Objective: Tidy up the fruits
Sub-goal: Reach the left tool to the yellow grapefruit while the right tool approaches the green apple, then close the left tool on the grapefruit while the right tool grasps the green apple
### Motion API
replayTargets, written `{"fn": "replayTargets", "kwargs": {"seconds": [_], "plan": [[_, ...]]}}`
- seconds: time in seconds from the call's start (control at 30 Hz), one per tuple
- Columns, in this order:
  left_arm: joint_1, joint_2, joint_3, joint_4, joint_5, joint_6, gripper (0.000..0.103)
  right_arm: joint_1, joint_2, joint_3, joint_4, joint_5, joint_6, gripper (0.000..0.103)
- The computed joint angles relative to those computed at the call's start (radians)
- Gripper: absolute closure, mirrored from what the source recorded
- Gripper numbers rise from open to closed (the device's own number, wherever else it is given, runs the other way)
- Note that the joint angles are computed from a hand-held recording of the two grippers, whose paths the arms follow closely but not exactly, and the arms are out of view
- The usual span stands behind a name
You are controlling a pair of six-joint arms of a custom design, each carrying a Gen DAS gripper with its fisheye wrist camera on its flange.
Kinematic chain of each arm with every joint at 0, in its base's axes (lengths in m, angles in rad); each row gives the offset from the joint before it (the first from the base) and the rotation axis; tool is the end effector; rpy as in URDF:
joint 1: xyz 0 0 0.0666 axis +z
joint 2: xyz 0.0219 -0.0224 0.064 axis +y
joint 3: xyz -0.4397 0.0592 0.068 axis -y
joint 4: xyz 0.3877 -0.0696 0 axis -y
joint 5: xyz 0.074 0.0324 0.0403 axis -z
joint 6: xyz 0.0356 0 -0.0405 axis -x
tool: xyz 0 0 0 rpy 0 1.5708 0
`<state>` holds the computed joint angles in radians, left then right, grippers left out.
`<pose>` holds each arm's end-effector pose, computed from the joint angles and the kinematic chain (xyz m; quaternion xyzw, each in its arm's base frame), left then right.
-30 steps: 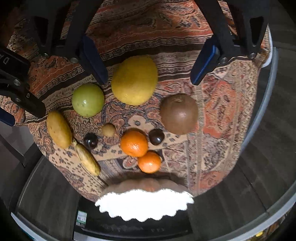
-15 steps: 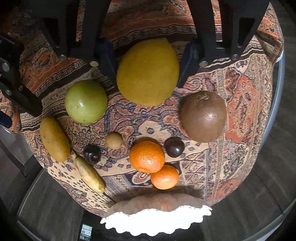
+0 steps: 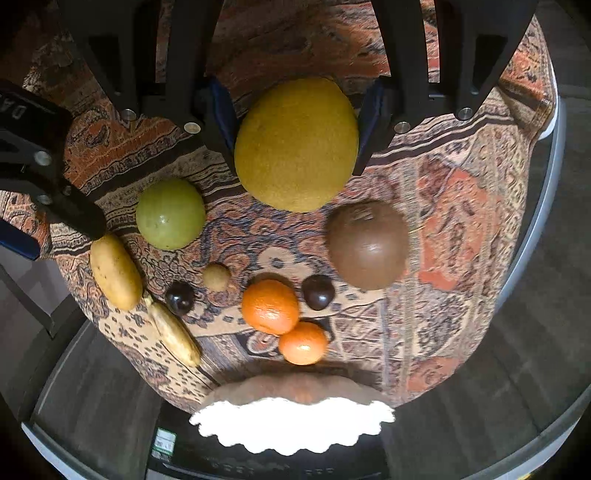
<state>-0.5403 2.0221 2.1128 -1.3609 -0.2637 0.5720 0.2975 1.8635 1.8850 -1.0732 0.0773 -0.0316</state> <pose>0.5987 -0.3488 0.4282 -0.0352 0.9797 0.0320 0.1947 0.6278 0.1892 0.4451 -0.1182 0.9586 0.0052 0.2591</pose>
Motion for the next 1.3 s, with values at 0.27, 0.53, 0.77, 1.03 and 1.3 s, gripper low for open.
{"fn": "replayTargets", "kwargs": {"seconds": [0.27, 0.53, 0.77, 1.03, 1.3], "plan": [[0.028, -0.093, -0.124, 0.053, -0.028, 0.078, 0.048, 0.045, 0.025, 0.033, -0.009, -0.031, 0.042, 0.004], [0.051, -0.13, -0.196, 0.092, 0.006, 0.127, 0.048, 0.079, 0.074, 0.066, -0.041, -0.02, 0.062, 0.018], [0.053, -0.142, -0.216, 0.116, 0.014, 0.124, 0.048, 0.089, 0.104, 0.083, -0.075, -0.01, 0.071, 0.035], [0.054, -0.145, -0.218, 0.113, 0.009, 0.132, 0.048, 0.089, 0.106, 0.068, -0.072, -0.044, 0.069, 0.053], [0.043, -0.129, -0.163, 0.069, -0.027, 0.124, 0.048, 0.081, 0.072, 0.056, -0.048, -0.074, 0.078, 0.053]]}}
